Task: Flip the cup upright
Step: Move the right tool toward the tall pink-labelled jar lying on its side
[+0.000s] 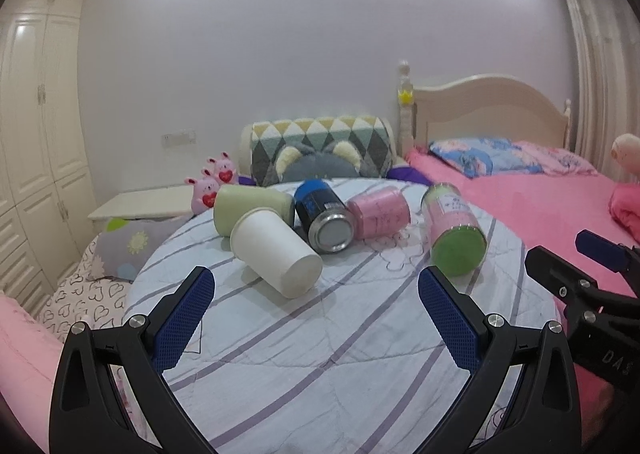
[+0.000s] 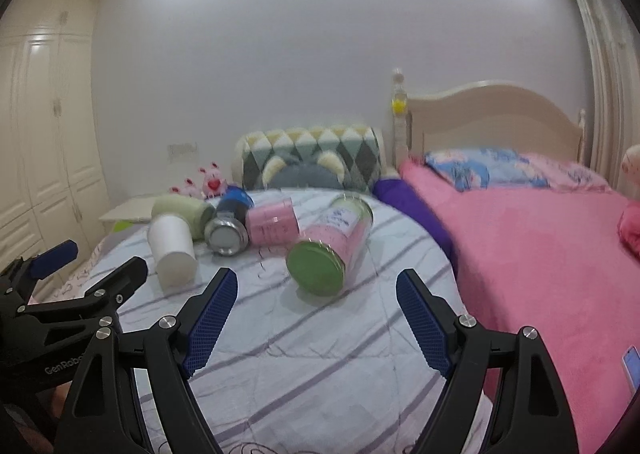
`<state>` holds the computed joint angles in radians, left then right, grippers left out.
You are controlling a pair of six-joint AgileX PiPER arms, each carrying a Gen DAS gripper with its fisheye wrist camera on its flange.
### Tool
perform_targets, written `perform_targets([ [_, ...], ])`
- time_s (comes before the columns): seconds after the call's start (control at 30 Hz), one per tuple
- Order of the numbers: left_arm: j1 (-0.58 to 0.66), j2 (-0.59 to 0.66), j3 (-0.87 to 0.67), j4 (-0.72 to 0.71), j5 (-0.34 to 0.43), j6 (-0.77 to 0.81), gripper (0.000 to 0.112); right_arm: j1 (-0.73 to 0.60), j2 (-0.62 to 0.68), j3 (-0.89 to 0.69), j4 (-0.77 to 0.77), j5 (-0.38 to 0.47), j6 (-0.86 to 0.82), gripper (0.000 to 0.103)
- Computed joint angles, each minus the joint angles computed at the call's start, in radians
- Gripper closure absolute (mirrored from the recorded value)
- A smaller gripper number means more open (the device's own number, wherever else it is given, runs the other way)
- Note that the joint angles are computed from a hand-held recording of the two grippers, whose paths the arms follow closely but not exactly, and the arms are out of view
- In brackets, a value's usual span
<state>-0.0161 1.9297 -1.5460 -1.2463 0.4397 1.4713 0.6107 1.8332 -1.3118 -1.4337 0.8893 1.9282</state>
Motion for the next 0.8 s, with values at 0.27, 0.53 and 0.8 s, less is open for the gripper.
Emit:
perform_targets([
  [0.27, -0.015, 0.055, -0.129, 0.394, 0.070, -0.386, 0.009, -0.061, 0.003, -0.081, 0.260, -0.065, -0.261, 0.020],
  [0.53, -0.028, 0.135, -0.277, 0.626, 0.191, -0.627, 0.009, -0.131, 0.058, -0.197, 0.521, -0.090, -0.560, 0.020],
  [0.8, -0.030, 0.229, -0.471, 0.721, 0.328, -0.769, 0.009, -0.179, 0.079, -0.245, 0.652, -0.113, -0.644, 0.020],
])
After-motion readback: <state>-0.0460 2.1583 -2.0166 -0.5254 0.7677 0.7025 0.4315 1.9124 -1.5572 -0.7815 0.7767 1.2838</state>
